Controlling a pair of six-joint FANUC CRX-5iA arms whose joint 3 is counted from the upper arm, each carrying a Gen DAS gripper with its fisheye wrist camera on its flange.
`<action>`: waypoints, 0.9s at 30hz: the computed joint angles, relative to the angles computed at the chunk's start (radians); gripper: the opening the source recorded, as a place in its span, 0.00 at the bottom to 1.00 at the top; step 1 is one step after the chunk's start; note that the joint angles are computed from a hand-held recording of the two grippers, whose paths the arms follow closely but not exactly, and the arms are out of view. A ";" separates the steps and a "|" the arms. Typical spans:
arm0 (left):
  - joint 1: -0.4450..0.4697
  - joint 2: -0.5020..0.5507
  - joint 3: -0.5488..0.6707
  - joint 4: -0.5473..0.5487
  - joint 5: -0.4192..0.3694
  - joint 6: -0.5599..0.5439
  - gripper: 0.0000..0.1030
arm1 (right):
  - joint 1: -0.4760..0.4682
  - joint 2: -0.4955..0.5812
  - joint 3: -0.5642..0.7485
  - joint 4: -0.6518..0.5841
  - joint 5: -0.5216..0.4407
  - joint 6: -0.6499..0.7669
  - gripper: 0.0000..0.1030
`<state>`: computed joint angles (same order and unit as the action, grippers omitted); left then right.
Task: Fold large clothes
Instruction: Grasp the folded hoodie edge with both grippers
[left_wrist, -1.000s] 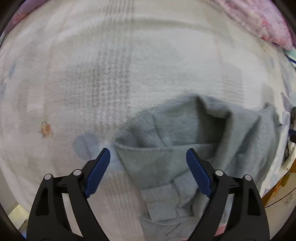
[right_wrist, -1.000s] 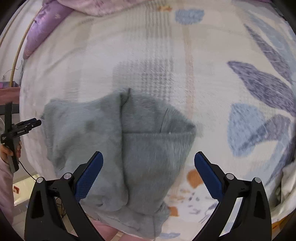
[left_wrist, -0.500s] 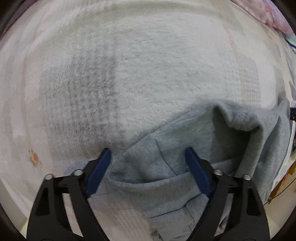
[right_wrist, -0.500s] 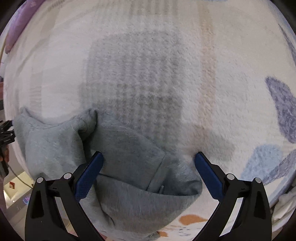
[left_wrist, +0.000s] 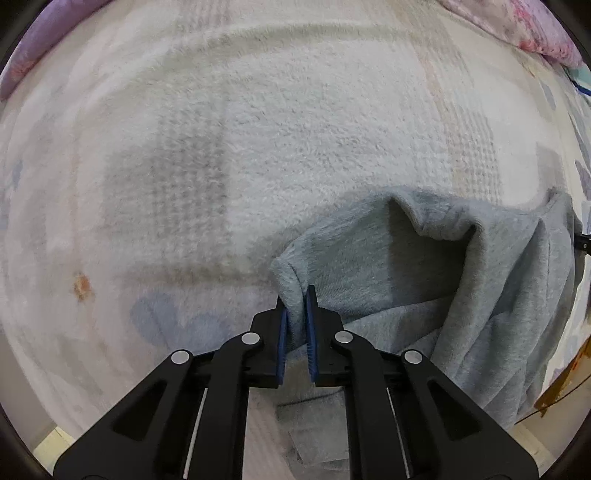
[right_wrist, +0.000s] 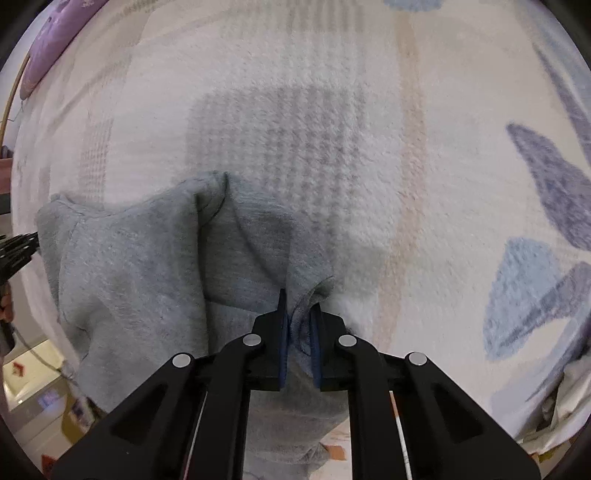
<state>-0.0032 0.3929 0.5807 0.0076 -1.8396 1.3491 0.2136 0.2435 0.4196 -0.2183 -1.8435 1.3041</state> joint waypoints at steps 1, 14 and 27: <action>0.000 -0.008 -0.001 -0.002 0.000 0.002 0.08 | 0.011 -0.019 -0.013 0.012 0.010 -0.023 0.08; -0.029 -0.122 0.007 -0.034 -0.021 -0.002 0.08 | 0.070 -0.179 0.011 0.096 -0.025 -0.204 0.08; 0.014 -0.282 -0.035 -0.023 -0.036 -0.055 0.08 | 0.181 -0.309 -0.008 0.153 -0.045 -0.343 0.08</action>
